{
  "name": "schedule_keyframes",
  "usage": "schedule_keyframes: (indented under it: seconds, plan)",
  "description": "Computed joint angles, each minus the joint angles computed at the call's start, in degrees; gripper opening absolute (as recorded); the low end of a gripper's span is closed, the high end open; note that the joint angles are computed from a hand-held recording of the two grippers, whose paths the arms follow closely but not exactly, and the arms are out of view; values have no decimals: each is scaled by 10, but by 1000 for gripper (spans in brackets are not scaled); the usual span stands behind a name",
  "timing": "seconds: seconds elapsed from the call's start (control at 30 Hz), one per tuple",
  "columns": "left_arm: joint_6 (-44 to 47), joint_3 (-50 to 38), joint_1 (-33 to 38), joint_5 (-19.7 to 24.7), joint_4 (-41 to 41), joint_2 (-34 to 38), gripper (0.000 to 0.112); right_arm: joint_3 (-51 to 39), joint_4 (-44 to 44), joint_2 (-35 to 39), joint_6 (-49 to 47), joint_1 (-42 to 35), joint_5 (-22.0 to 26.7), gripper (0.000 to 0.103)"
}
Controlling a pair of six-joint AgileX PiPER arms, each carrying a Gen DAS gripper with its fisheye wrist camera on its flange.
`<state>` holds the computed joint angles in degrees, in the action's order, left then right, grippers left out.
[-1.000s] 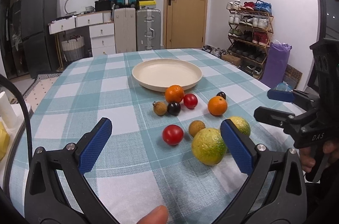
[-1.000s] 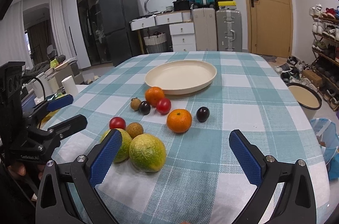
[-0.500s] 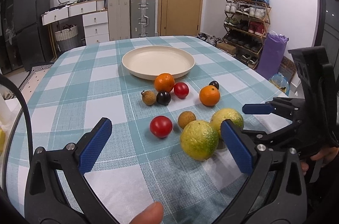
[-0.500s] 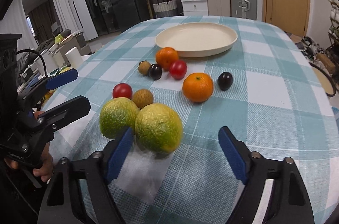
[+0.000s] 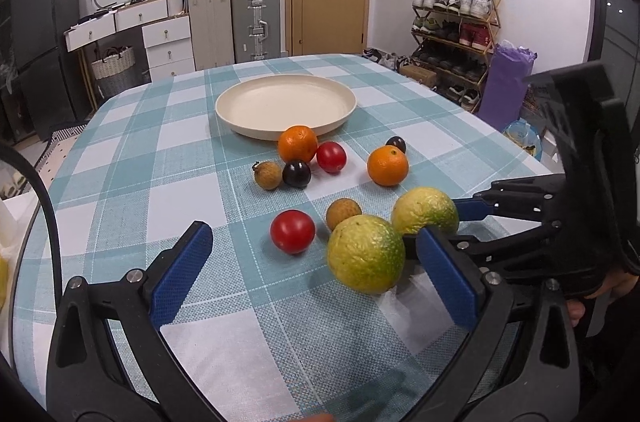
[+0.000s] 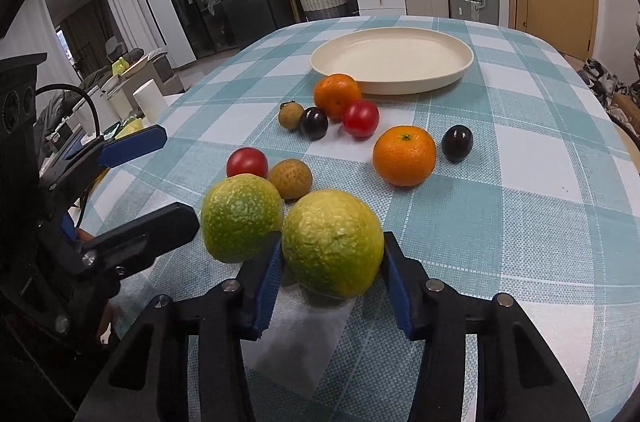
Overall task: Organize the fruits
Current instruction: 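Grasp a large green citrus with the right tool while the left tool grasps another green citrus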
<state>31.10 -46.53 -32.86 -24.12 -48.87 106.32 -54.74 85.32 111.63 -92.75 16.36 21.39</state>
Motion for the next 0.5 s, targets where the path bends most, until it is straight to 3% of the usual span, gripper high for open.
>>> schedule_keyframes:
  seconds: [0.27, 0.4, 0.5]
  plan:
    - [-33, -19, 8, 43, 43, 9, 102, 31, 103, -21, -93, -19, -6, 48]
    - [46, -44, -2, 59, -28, 23, 101, 40, 128, -27, -116, -35, -2, 48]
    - [84, -62, -3, 80, -55, 34, 93, 42, 129, -28, -114, -45, 2, 48]
